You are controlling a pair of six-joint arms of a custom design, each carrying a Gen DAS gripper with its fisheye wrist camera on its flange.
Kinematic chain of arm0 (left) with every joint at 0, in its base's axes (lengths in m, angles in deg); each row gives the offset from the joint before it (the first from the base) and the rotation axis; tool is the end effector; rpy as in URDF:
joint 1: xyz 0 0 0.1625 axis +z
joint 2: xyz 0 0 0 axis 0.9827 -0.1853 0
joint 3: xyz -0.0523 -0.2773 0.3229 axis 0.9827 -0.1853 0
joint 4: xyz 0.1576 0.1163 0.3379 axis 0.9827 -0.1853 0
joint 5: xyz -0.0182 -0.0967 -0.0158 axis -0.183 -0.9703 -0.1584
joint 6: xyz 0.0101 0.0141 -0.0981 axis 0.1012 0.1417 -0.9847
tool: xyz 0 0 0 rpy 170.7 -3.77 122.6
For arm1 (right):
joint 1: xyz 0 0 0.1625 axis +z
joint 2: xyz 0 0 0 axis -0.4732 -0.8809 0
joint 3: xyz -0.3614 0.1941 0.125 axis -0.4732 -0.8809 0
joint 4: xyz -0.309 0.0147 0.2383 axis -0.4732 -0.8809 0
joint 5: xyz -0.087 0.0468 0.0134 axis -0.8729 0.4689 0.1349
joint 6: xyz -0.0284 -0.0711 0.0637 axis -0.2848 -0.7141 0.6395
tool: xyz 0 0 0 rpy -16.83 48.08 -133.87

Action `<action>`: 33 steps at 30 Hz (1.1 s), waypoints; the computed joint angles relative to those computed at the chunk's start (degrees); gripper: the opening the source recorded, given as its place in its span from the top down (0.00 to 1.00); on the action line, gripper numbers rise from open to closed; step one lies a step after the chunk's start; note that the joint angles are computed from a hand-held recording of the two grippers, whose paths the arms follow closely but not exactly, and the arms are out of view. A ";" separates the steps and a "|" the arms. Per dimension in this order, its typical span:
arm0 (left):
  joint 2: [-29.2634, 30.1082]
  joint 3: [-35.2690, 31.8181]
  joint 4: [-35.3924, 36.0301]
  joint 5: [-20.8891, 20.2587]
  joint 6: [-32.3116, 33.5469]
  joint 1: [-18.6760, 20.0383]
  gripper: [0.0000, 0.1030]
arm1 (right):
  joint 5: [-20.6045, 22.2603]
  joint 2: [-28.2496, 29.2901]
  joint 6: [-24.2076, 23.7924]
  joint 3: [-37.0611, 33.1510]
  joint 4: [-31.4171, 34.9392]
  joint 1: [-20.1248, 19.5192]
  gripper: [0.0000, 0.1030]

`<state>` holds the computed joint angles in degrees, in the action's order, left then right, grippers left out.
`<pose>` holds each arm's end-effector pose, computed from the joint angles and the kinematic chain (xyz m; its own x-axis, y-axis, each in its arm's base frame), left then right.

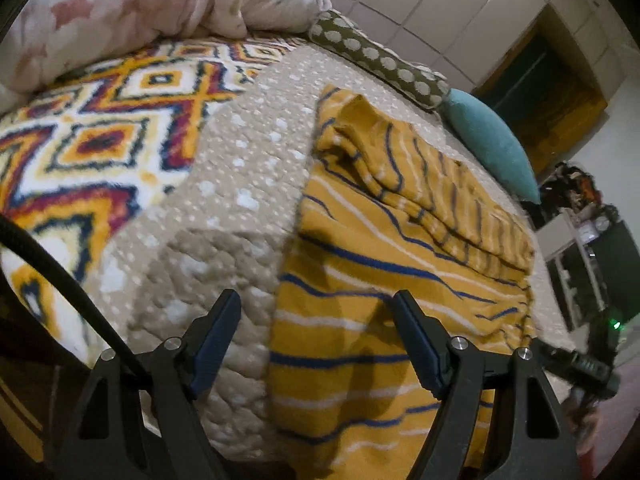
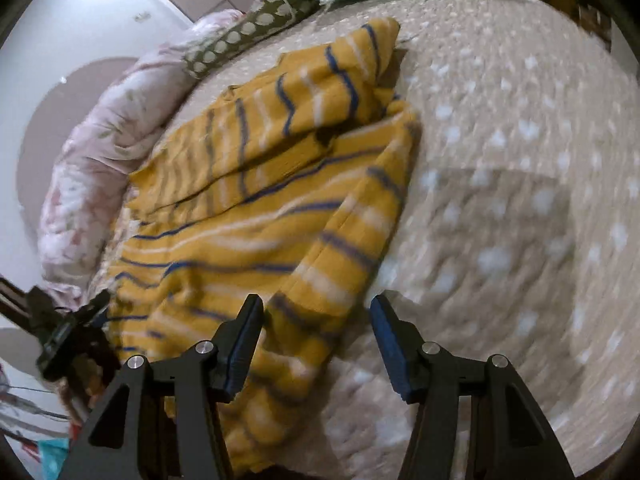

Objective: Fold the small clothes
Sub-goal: 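Grasp the sweater hem with the left tool while the right tool grasps it too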

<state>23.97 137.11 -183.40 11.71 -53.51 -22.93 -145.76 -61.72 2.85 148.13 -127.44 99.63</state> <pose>-0.2831 -0.7163 -0.0007 -0.8937 0.3806 -0.2378 0.4359 0.8621 -0.2585 -0.0515 -0.4865 0.3311 -0.8541 0.4809 0.1980 0.1862 0.6383 -0.7470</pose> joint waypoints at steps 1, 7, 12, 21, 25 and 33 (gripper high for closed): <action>-0.30 0.63 -0.26 -1.16 -0.25 0.14 0.26 | 2.02 -0.02 0.10 1.21 -0.93 -0.20 0.41; -3.04 7.62 -2.95 -1.40 -0.15 -1.00 0.26 | 1.41 2.70 0.62 4.93 -5.17 3.06 0.40; -4.04 11.80 -4.19 0.70 -0.79 -2.46 0.26 | -4.35 4.65 3.17 5.42 -6.24 6.68 0.40; -4.09 13.29 -2.02 4.26 -0.72 -4.18 0.33 | -16.21 9.63 5.04 0.73 -1.62 11.85 0.30; -4.36 12.90 0.04 6.96 -1.02 -5.03 0.76 | -21.51 12.68 5.90 -1.68 -0.26 13.57 0.27; -9.85 15.79 1.81 2.65 -2.07 -5.87 0.88 | -18.55 7.55 4.54 2.58 0.96 12.58 0.84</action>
